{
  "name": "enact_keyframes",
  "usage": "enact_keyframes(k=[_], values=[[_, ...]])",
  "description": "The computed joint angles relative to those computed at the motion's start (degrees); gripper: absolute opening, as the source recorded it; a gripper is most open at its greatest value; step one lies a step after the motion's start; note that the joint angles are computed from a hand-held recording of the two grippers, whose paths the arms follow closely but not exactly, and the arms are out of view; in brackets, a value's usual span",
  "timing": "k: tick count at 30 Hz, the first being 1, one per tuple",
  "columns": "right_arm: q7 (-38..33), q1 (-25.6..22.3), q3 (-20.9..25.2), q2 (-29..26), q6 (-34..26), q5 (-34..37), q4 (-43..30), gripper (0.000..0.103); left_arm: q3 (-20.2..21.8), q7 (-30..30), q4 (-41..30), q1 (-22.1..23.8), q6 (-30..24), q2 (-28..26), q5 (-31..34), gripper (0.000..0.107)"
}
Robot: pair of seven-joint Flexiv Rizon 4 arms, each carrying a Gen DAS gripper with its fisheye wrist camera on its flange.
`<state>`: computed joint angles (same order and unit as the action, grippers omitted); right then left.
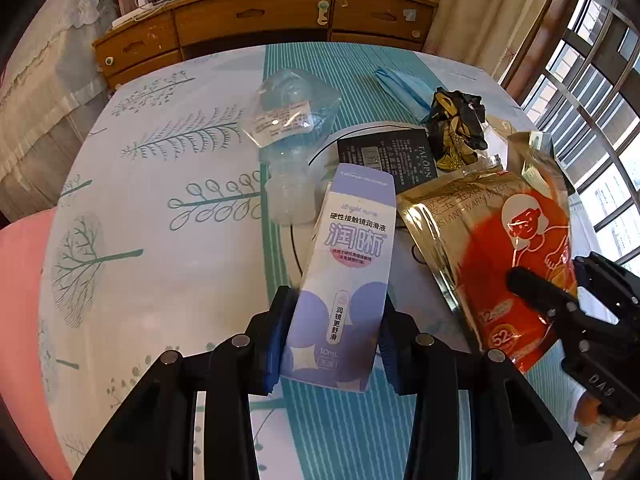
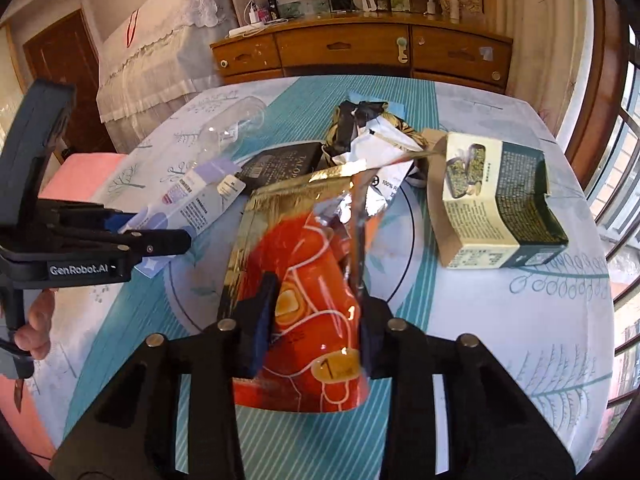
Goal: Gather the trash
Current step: 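Grasp the white-and-purple carton with the left tool while the right tool grasps the red-and-gold snack bag, then carry the carton and snack bag with both tools over the bin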
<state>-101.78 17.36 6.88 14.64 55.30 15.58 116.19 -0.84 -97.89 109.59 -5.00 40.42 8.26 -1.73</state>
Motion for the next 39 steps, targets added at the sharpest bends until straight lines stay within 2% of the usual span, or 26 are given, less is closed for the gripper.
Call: enact_keyframes(k=[7,10,16,21,30,35,39], values=[[2.1,-0.2,0.4,7.1,-2.0,-0.4,3.1,0.02,0.2,-0.5,2.3,-0.4,-2.9,6.8,0.9,0.039],[2.8,0.3,0.4,12.4,-4.0,-0.2,4.9,0.016,0.1,-0.2,3.9,-0.6,-5.0,11.2,1.1,0.039],[5.6,1.6,1.5,24.2,-9.9,-1.4,8.2,0.015,-0.6,-0.4,6.5,-1.0,-11.0,21.5,1.4,0.039],[8.7,3.6,3.1,35.2,-17.3,-1.9,9.8,0.015,-1.0,-0.5,7.6,-1.5,-17.9,31.1,1.0,0.039],[14.4,7.6,6.8,51.8,-33.0,-1.0,7.9,0.015,-2.7,0.9,6.0,-2.6,-34.3,47.7,0.5,0.039],[18.1,9.2,8.6,59.4,-41.5,1.1,5.9,0.015,-4.5,0.5,5.2,-3.4,-41.7,54.7,-1.7,0.039],[20.9,10.0,10.0,64.8,-47.9,3.1,5.1,0.015,-6.0,-0.2,5.9,-4.1,-45.6,58.9,-3.9,0.039]])
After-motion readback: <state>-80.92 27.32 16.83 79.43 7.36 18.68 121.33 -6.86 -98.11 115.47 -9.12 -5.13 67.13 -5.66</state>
